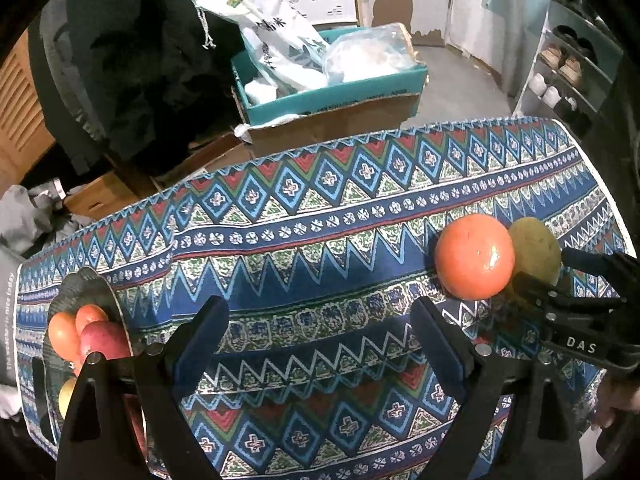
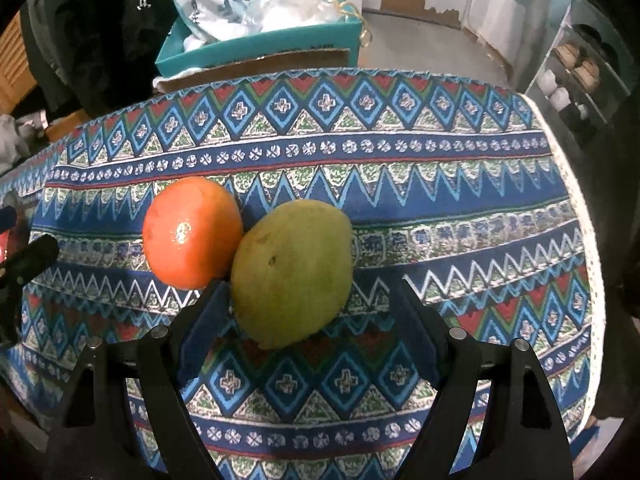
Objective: Organize fruits
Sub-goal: 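Grasp the orange with the left tool while the right tool grasps the green-yellow pear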
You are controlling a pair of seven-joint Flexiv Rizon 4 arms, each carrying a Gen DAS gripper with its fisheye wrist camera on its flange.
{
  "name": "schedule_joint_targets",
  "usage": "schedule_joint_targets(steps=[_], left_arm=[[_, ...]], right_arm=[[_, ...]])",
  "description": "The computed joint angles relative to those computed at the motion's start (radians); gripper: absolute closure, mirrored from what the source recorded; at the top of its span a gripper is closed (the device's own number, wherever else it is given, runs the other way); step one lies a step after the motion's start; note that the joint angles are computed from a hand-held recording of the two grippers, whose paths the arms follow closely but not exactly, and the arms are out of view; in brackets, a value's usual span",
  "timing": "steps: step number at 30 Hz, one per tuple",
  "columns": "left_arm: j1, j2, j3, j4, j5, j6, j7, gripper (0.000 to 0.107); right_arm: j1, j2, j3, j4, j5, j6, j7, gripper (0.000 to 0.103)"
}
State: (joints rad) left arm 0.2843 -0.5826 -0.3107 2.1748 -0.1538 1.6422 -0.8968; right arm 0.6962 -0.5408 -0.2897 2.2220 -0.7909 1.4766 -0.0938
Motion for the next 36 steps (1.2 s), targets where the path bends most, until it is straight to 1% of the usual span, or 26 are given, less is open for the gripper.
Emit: schedule_joint_targets(steps=[5, 8, 10, 11, 13, 14, 16, 20, 23, 25, 29, 32, 35, 36], left_arm=[[-0.016, -0.002, 0.013, -0.002, 0.007, -0.004, 0.009, 0.014], [-0.021, -0.002, 0.015, -0.004, 0.007, -0.006, 0.013, 0.014], [-0.018, -0.003, 0.008, -0.005, 0.005, -0.014, 0.016, 0.014], [-0.019, -0.003, 0.009, -0.005, 0.004, -0.016, 0.018, 0.014], [-0.023, -0.003, 0.011, -0.004, 0.002, -0.018, 0.021, 0.014], [-0.029, -0.002, 0.015, -0.004, 0.002, -0.022, 0.022, 0.014], [-0.020, 0.001, 0.002, 0.000, -0.003, -0.030, 0.027, 0.014], [0.003, 0.008, -0.037, 0.006, -0.029, -0.060, 0.035, 0.014], [0.006, 0.014, -0.053, 0.010, -0.051, -0.079, 0.043, 0.014], [0.002, 0.018, -0.057, 0.014, -0.064, -0.089, 0.049, 0.014], [-0.016, 0.023, -0.059, 0.019, -0.082, -0.098, 0.061, 0.014], [-0.015, 0.025, -0.080, 0.027, -0.097, -0.101, 0.072, 0.014], [-0.018, 0.024, -0.102, 0.032, -0.110, -0.106, 0.081, 0.014], [-0.027, 0.024, -0.099, 0.030, -0.112, -0.109, 0.080, 0.014]], right_arm=[[-0.023, -0.038, 0.028, -0.026, 0.045, 0.012, -0.043, 0.022], [0.008, -0.051, -0.013, -0.024, 0.065, 0.051, -0.050, 0.022], [0.008, -0.060, -0.019, -0.024, 0.094, 0.081, -0.066, 0.022], [0.006, -0.065, -0.018, -0.024, 0.108, 0.099, -0.076, 0.023], [0.006, -0.074, -0.026, -0.017, 0.132, 0.150, -0.100, 0.033], [0.007, -0.075, -0.028, -0.015, 0.145, 0.162, -0.109, 0.033], [0.013, -0.073, -0.025, -0.018, 0.164, 0.148, -0.133, 0.034], [0.063, -0.072, -0.057, -0.008, 0.212, 0.147, -0.155, 0.034], [0.092, -0.060, -0.073, 0.006, 0.250, 0.124, -0.171, 0.035], [0.130, -0.048, -0.109, 0.033, 0.276, 0.123, -0.175, 0.035], [0.178, -0.031, -0.161, 0.072, 0.333, 0.127, -0.190, 0.035], [0.251, -0.013, -0.235, 0.106, 0.363, 0.104, -0.204, 0.035], [0.313, 0.001, -0.302, 0.141, 0.399, 0.113, -0.220, 0.035], [0.335, 0.004, -0.325, 0.150, 0.411, 0.112, -0.226, 0.035]])
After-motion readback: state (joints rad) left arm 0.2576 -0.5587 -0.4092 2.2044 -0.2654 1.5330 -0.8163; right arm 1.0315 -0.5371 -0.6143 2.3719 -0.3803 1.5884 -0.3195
